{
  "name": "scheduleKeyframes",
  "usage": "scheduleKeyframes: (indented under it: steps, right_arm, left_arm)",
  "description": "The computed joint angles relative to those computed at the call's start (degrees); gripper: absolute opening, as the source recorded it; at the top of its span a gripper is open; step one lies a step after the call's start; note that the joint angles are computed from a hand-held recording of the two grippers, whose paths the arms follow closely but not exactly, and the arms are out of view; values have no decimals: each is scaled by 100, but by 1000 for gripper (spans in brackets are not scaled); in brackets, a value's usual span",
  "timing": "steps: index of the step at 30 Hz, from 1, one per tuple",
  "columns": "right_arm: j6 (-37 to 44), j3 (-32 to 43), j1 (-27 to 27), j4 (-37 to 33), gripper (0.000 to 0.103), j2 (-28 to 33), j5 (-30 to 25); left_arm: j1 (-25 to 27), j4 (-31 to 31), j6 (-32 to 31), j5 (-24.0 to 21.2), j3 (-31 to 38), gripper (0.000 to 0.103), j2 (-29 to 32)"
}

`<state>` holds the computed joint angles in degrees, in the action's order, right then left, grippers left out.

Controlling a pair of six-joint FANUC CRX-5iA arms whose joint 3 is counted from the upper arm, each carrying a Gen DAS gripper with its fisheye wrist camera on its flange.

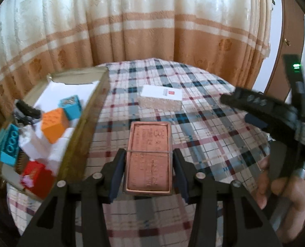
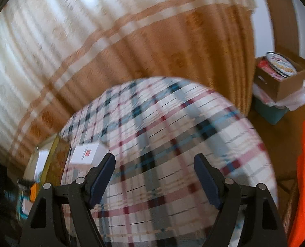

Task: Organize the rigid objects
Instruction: 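Grasp the copper plate with the left gripper while the right grasps the white card box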

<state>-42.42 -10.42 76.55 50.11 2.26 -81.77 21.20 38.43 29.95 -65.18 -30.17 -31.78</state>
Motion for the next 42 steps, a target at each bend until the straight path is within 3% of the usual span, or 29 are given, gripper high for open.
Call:
scheduleKeyframes:
  steps: [6, 12, 19, 22, 25, 27, 30, 33, 39, 42]
  right_arm:
    - [905, 352, -289, 177, 81, 284, 437]
    - [3236, 1290, -837, -328, 81, 803, 1239]
    - [5348, 2332, -1307, -1608, 81, 1424, 1286]
    - [5660, 2600, -1244, -1550, 81, 1668, 968]
    - [5650, 2587, -1175, -1432, 77, 1721, 1001]
    - [5713, 2755, -1100, -1322, 65, 1881, 740]
    - [5505, 2688, -1034, -1357, 46, 1784, 854]
    - [4823, 2310, -918, -1299, 45, 1505, 1178]
    - [3513, 1845, -472, -1092, 45, 1204, 1126]
    - [3205, 1810, -110, -807, 45, 1230, 620]
  left_arm:
    - [544, 602, -596, -289, -77, 46, -102]
    - [731, 697, -657, -258, -24, 46, -15]
    - [936, 720, -739, -389, 30, 46, 93]
    - [941, 715, -687, -433, 60, 46, 144]
    - [926, 688, -683, -510, 65, 46, 181]
    - [936, 653, -650, -572, 64, 46, 174]
    - [939, 621, -602, -567, 77, 46, 178]
    - [930, 602, -534, -567, 85, 46, 186]
    - [909, 496, -484, -605, 81, 46, 175]
    - [891, 509, -516, -529, 19, 46, 103]
